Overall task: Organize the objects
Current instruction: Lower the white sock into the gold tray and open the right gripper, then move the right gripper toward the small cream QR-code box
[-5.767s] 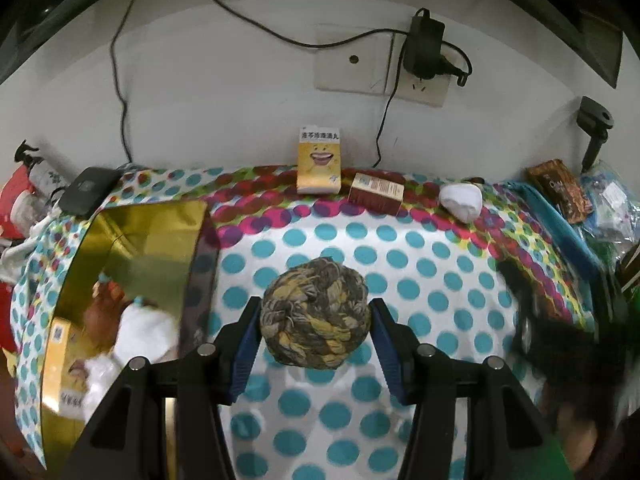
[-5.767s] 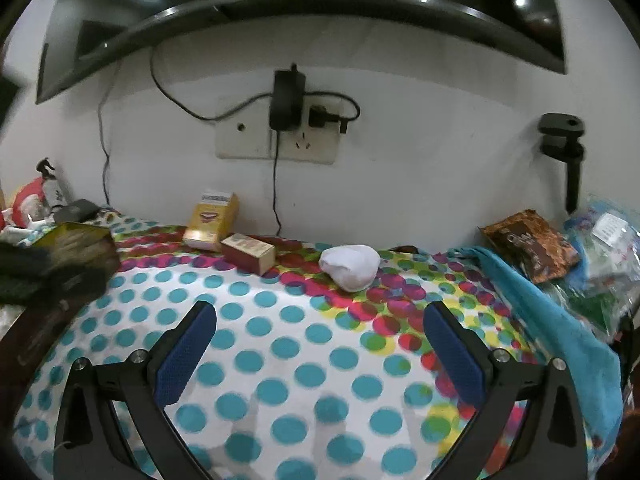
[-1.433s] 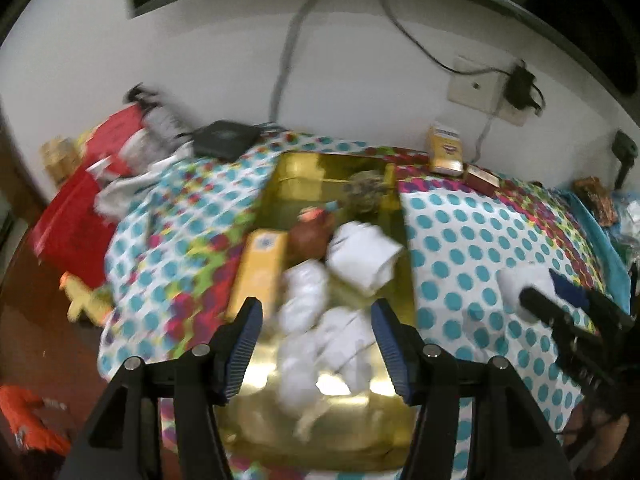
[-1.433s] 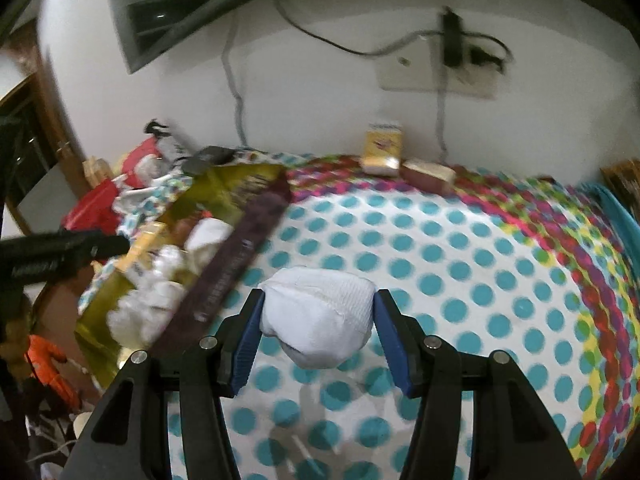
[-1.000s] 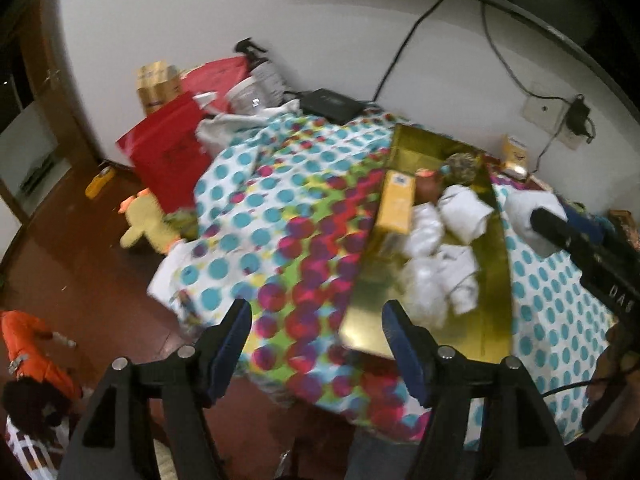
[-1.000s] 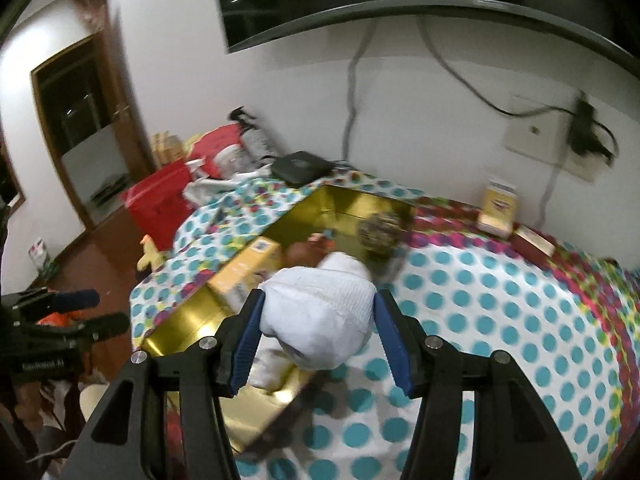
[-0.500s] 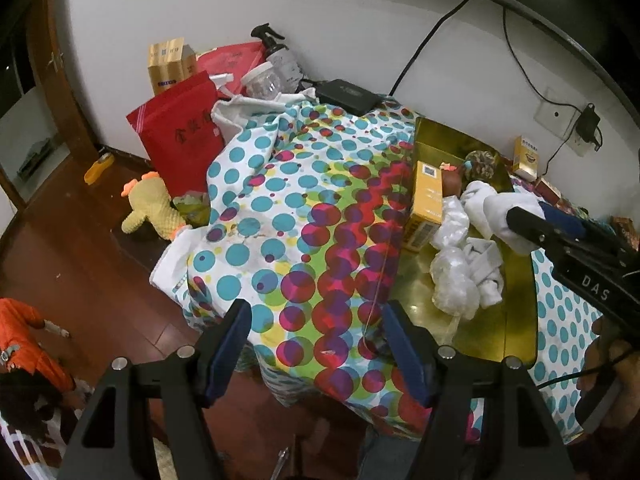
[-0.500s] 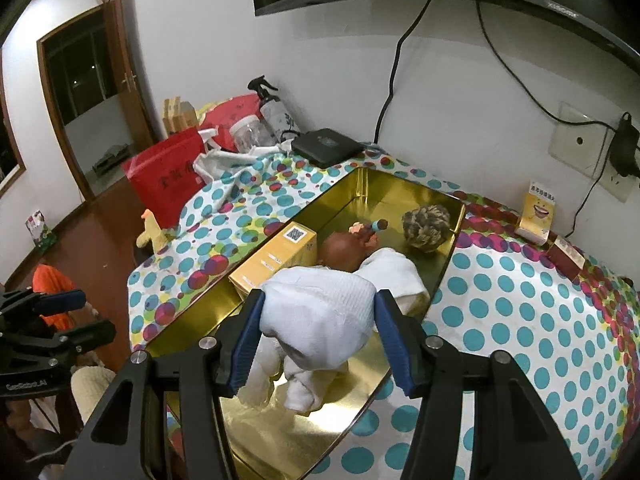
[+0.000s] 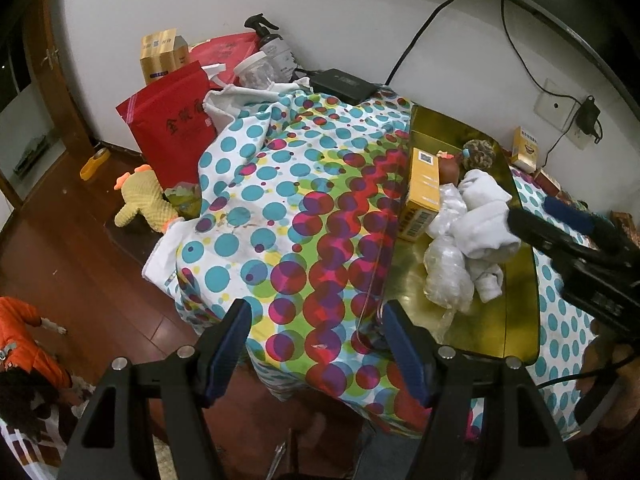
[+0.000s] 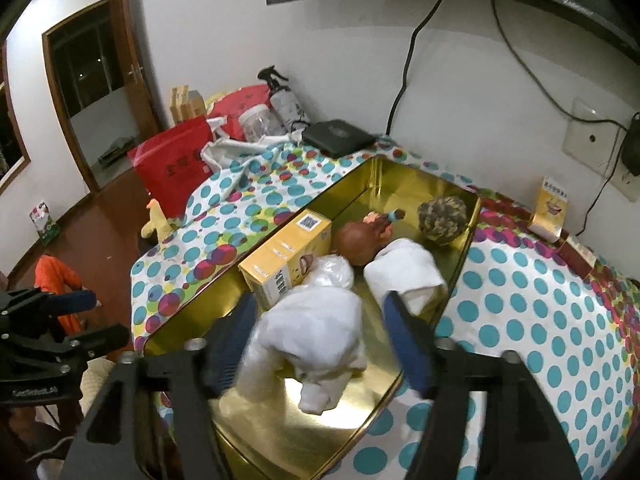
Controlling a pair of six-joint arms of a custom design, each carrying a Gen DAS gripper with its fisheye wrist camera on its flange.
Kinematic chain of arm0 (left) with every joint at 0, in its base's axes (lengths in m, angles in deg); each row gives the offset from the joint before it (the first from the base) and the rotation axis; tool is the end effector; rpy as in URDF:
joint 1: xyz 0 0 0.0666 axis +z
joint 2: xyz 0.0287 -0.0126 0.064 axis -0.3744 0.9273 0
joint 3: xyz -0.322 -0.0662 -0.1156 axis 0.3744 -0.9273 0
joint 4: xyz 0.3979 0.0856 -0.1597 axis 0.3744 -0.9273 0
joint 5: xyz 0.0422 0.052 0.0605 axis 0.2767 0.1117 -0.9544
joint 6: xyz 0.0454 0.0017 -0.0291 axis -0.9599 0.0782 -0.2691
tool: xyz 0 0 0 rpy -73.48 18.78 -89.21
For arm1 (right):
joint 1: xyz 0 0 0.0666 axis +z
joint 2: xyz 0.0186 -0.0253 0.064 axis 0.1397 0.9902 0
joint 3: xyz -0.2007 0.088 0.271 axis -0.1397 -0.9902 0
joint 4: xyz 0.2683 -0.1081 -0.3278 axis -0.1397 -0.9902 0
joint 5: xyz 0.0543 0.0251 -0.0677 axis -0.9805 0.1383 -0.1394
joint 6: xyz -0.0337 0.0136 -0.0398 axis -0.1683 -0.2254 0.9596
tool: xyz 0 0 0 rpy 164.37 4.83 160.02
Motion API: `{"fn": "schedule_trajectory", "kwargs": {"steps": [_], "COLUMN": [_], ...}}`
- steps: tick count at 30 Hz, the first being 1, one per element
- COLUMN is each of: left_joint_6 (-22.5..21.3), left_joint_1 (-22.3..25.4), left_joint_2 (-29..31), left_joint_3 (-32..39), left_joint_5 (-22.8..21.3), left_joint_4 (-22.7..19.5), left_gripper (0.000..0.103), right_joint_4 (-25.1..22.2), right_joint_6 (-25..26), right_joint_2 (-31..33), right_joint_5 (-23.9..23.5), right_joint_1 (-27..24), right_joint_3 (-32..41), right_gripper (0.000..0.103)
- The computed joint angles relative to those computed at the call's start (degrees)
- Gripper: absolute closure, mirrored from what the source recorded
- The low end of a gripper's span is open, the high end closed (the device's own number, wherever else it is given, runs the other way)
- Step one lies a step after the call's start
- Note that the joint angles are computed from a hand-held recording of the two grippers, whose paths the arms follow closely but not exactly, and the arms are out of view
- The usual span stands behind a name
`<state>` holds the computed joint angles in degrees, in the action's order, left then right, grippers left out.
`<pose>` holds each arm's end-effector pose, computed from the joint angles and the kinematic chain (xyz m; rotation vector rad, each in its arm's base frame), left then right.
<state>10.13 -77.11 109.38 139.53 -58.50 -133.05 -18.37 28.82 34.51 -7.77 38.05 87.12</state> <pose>0.2756 -0.3624 0.4337 -0.7616 2.4536 0.1430 0.4303 0.2635 0.4182 -1.1117 2.1282 0.5720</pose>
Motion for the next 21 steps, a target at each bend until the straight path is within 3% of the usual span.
{"fn": "schedule_trajectory", "kwargs": {"steps": [1,10,21], "left_joint_6": [-0.1,-3.18,-9.97], "left_joint_1": [0.06,0.12,0.9], "left_joint_2": [0.18,4.22,12.27], "left_joint_3": [0.19,5.13,16.01], "left_joint_5": [0.18,-0.3,-0.33], "left_joint_4": [-0.05,0.01,-0.41], "left_gripper": [0.033,0.033,0.033], "right_joint_4": [0.4,2.88,5.21], "right_joint_6": [0.32,3.86,3.99], "right_joint_2": [-0.41,-3.1,0.98], "right_joint_5": [-0.4,-0.8,0.84], "right_joint_1": [-0.42,-8.36,-17.73], "right_joint_3": [-0.24,-1.35,2.67], "right_gripper": [0.018,0.016,0.011]}}
